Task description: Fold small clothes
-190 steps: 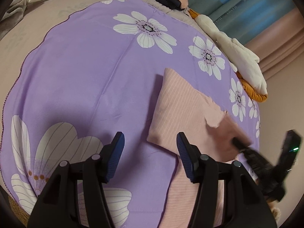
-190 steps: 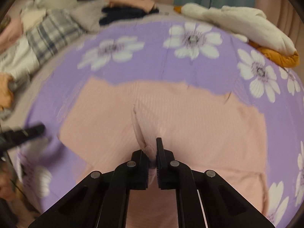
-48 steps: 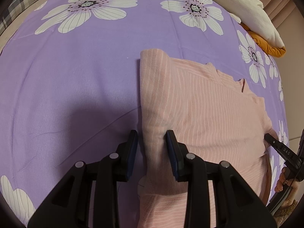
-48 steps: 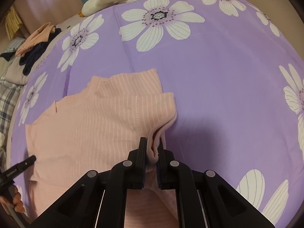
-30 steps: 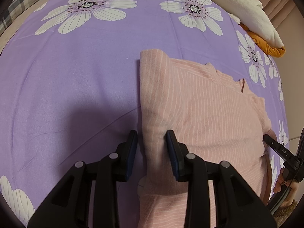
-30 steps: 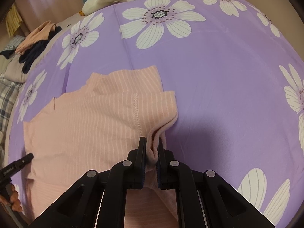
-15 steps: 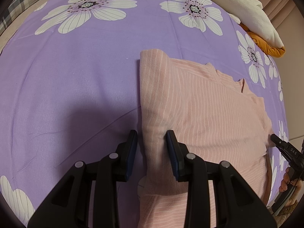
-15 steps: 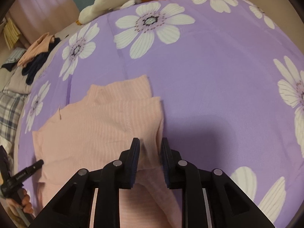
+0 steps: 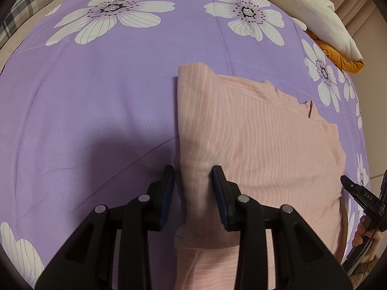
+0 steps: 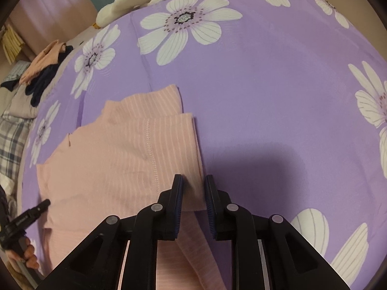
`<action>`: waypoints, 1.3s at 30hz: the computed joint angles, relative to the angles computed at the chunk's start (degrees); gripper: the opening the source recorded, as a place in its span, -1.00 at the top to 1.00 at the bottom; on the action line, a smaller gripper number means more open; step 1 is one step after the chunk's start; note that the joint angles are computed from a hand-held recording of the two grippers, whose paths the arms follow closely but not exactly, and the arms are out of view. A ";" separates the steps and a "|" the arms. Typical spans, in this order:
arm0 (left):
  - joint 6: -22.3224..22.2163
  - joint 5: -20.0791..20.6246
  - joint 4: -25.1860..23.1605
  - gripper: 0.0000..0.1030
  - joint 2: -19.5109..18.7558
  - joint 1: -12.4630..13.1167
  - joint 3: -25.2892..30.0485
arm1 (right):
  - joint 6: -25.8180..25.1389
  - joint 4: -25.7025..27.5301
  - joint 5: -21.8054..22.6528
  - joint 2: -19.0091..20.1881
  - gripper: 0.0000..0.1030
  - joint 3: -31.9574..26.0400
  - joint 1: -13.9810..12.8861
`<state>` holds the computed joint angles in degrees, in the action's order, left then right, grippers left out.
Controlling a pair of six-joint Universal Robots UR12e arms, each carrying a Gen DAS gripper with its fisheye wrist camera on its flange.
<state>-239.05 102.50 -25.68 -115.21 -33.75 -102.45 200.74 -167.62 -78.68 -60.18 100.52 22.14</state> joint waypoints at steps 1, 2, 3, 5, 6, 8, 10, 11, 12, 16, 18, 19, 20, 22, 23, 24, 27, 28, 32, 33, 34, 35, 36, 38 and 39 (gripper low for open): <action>-0.04 0.09 -0.04 0.33 -0.03 -0.02 0.03 | -0.05 -0.03 -0.02 0.02 0.60 0.01 0.01; 0.00 0.25 -0.06 0.33 -0.06 -0.07 0.06 | -0.02 0.04 -0.06 0.04 0.60 -0.02 0.03; 0.11 0.40 -0.01 0.32 -0.10 -0.12 0.09 | 0.06 0.04 -0.11 0.13 0.60 -0.07 0.05; 0.41 0.89 0.15 0.31 -0.20 -0.27 0.12 | -0.08 -0.33 -0.62 0.31 0.60 -0.03 0.22; 0.55 1.13 0.21 0.31 -0.26 -0.34 0.15 | -0.12 -0.60 -1.10 0.36 0.60 0.02 0.36; 0.81 1.44 0.38 0.30 -0.35 -0.41 0.17 | -0.61 -0.70 -2.39 0.33 0.60 0.02 0.73; 0.93 1.67 0.41 0.28 -0.43 -0.47 0.24 | -0.98 -0.50 -3.47 0.35 0.60 -0.10 0.98; 0.81 1.81 0.61 0.28 -0.47 -0.52 0.21 | -1.11 -0.40 -3.70 0.37 0.60 -0.17 1.07; 0.67 1.89 0.78 0.28 -0.49 -0.55 0.17 | -1.01 -0.44 -4.19 0.38 0.60 -0.19 1.19; 0.51 2.26 0.99 0.27 -0.57 -0.69 0.18 | -0.86 -0.42 -4.54 0.52 0.60 -0.34 1.22; 0.48 2.17 1.24 0.27 -0.57 -0.67 0.10 | -0.79 -0.44 -4.41 0.52 0.60 -0.34 1.19; 0.46 2.13 1.42 0.28 -0.57 -0.67 0.05 | -0.75 -0.54 -4.44 0.51 0.60 -0.32 1.21; 0.46 2.10 1.67 0.27 -0.56 -0.67 -0.04 | -0.51 -0.88 -4.16 0.54 0.60 -0.21 1.12; 0.52 2.09 1.94 0.27 -0.57 -0.69 -0.11 | 0.05 -1.58 -3.86 0.60 0.60 0.04 1.09; 0.53 2.07 2.11 0.27 -0.56 -0.69 -0.18 | 0.30 -1.94 -3.82 0.64 0.60 0.13 1.08; 0.51 2.03 2.23 0.27 -0.55 -0.68 -0.23 | 0.42 -2.08 -3.94 0.69 0.60 0.11 1.14; 0.53 1.96 2.55 0.27 -0.52 -0.66 -0.36 | 0.31 -1.94 -4.55 0.80 0.60 -0.10 1.34; 0.54 1.99 2.66 0.27 -0.53 -0.67 -0.39 | 0.23 -1.97 -4.67 0.80 0.60 -0.09 1.36; 0.55 2.41 2.70 0.27 -0.59 -0.83 -0.37 | 0.32 -2.32 -4.73 0.86 0.60 -0.01 1.34; 0.61 2.45 2.67 0.27 -0.59 -0.85 -0.36 | 0.37 -2.46 -4.73 0.87 0.60 0.04 1.35; 0.61 2.42 2.72 0.27 -0.58 -0.84 -0.38 | 0.41 -2.58 -4.77 0.87 0.60 0.09 1.35; 0.61 2.42 2.72 0.27 -0.58 -0.84 -0.38 | 0.38 -2.62 -4.87 0.90 0.60 0.08 1.38; 0.63 2.32 2.81 0.27 -0.58 -0.82 -0.39 | 0.29 -2.63 -5.01 0.92 0.60 0.06 1.42; 0.66 2.27 2.99 0.26 -0.58 -0.80 -0.44 | 0.28 -2.63 -5.14 0.92 0.60 0.05 1.44; 0.72 2.31 3.05 0.26 -0.59 -0.81 -0.44 | 0.24 -2.65 -5.22 0.93 0.60 0.06 1.46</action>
